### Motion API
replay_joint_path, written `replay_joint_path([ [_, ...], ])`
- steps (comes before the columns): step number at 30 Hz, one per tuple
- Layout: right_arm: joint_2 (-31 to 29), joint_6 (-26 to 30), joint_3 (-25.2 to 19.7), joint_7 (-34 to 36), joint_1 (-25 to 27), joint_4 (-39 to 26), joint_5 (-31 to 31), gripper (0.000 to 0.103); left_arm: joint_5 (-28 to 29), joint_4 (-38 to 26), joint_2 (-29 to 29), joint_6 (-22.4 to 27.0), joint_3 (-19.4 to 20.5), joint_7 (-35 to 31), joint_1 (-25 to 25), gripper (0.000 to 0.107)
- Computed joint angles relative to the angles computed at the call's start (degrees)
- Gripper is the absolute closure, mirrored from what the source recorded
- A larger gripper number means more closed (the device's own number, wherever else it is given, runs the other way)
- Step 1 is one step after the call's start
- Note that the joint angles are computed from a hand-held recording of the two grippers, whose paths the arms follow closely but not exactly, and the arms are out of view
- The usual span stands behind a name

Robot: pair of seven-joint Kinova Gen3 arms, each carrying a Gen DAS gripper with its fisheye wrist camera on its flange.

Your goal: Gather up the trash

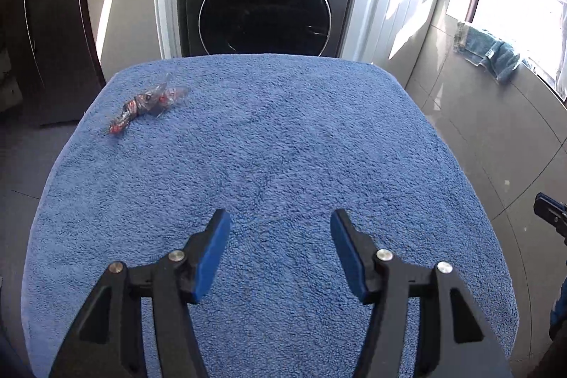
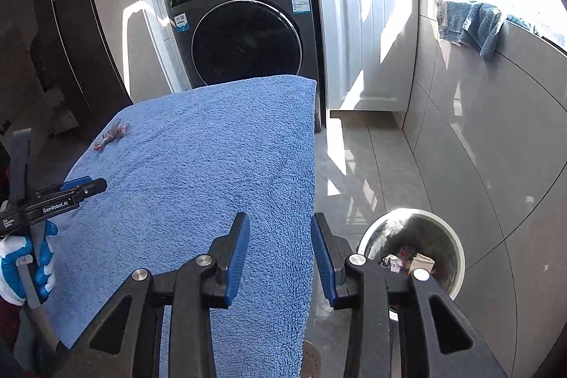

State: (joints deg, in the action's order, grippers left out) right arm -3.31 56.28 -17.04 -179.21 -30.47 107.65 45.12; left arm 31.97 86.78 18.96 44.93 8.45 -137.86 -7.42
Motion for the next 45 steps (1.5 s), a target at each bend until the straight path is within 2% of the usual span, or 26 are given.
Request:
replay_joint_path([
  [7, 3.66, -3.12, 1.79, 3.71, -0.69, -3.03, -1.52, 0.069, -1.87, 1.81, 0.84, -2.75, -1.12, 1.17, -0.66, 0.046],
  [11, 4.81, -4.88, 2.59, 5.72, -1.52, -3.54, -2.94, 0.068, -3.21, 5.30, -0.64, -6.99, -1.16, 0.49, -0.57, 0.046],
  [14, 6.41, -5.42, 3.23, 9.04, -2.05, -4.44, -5.41, 0.068, -6.33, 6.92, -1.30, -9.62, -2.13, 1.88, 0.52, 0.046],
  [19, 7.77, -7.83, 4.58, 12.62, -2.85, -4.83, -7.54, 0.068, -9.00, 7.48, -0.96, -9.84, -2.65, 5.29, 0.29, 0.046],
  [25, 8.74, -10.21, 5.67, 13.64, -3.78, -5.24, -7.94, 0.068, -11.85, 7.21, -0.47, -11.43, -2.59, 8.12, 1.31, 0.045],
  [30, 9.56, -11.87, 6.51, 15.25, -3.78, -5.24, -9.64, 0.068, -17.42, 4.43, 1.56, -12.93, -3.74, 14.01, 5.42, 0.033],
  [37, 8.73, -12.31, 6.97, 13.95, -3.99, -4.63, -8.52, 0.068, -18.36, 2.49, 2.94, -11.21, -2.62, 17.75, 4.62, 0.023],
  [41, 8.33, -12.57, 6.73, 12.51, -3.81, -4.05, -7.85, 0.067, -22.43, 2.63, 2.93, -11.82, -5.72, 24.70, 7.95, 0.006],
  [45, 7.85, -12.60, 6.40, 11.75, -3.73, -3.45, -7.33, 0.067, -21.52, 1.26, 3.97, -9.90, -3.47, 25.11, 5.26, 0.004],
])
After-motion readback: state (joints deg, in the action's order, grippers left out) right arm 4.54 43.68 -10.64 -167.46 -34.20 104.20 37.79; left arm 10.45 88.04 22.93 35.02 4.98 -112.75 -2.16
